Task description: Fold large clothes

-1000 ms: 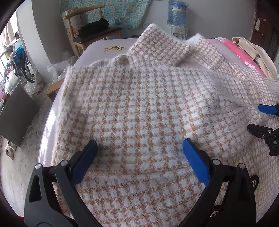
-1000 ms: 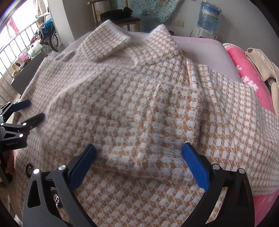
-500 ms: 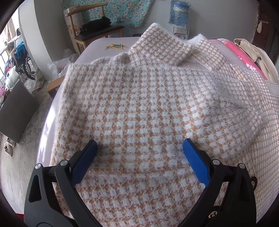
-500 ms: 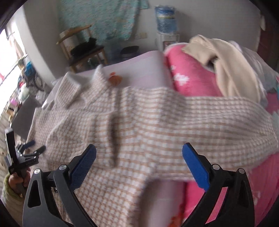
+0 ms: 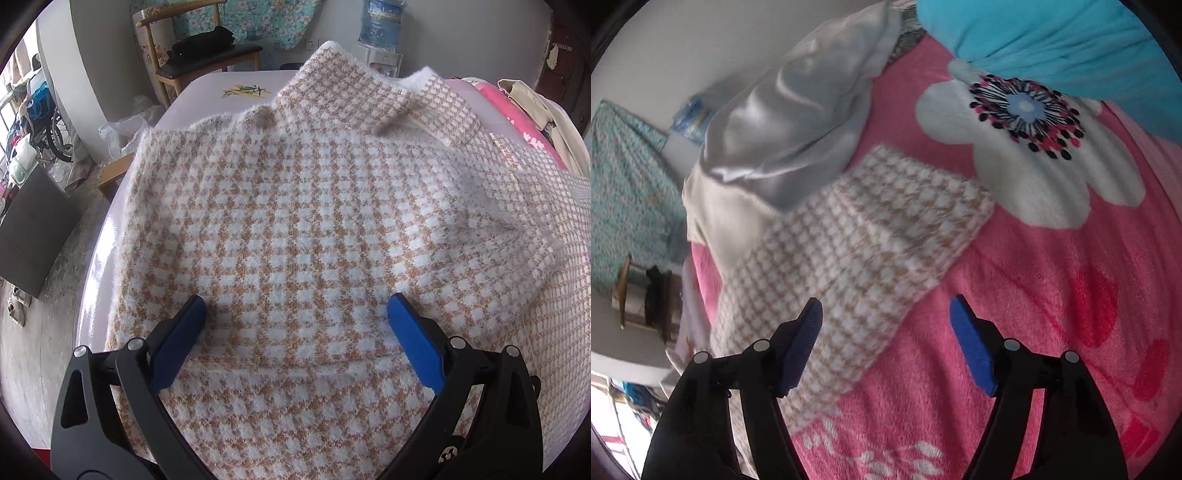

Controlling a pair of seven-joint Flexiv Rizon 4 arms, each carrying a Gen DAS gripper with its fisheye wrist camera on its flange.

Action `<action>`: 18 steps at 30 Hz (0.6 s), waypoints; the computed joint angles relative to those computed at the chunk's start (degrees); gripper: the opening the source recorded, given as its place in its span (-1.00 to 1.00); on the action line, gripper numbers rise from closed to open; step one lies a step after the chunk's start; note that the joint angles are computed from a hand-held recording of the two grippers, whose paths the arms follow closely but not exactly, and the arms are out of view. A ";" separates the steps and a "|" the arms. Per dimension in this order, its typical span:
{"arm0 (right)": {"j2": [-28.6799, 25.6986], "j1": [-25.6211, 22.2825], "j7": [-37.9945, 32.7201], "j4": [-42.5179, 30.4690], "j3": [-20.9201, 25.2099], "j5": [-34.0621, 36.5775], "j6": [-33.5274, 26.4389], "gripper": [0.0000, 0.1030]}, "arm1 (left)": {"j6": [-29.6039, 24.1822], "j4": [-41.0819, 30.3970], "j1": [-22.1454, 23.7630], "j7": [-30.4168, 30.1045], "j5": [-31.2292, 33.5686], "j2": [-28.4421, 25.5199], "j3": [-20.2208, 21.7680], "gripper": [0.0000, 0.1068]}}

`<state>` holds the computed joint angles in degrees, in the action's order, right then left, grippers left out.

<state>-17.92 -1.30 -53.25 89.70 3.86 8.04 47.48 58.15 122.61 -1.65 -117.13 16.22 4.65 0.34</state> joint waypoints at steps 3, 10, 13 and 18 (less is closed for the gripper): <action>-2.15 -0.21 1.65 -1.21 -0.66 0.45 1.56 0.24 | -0.39 -0.04 -0.03 0.59 -0.74 -0.13 0.03 0.78; -5.56 -1.62 3.40 -3.10 -0.16 1.88 5.42 -0.02 | -0.68 -0.19 -0.03 0.92 -1.10 -0.12 0.06 0.78; -5.57 -1.52 3.72 -2.43 -0.23 0.94 6.36 -0.23 | -0.69 -0.14 -0.01 1.12 -1.19 -0.05 0.11 0.78; -3.94 0.55 5.69 -0.70 -1.75 -4.93 7.31 -0.57 | -0.72 -0.12 -0.01 1.27 -1.49 -0.10 0.07 0.78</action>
<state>-21.86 -0.74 -47.57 89.00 2.11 3.10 54.79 57.43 122.49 -1.67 -115.87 14.73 4.55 0.41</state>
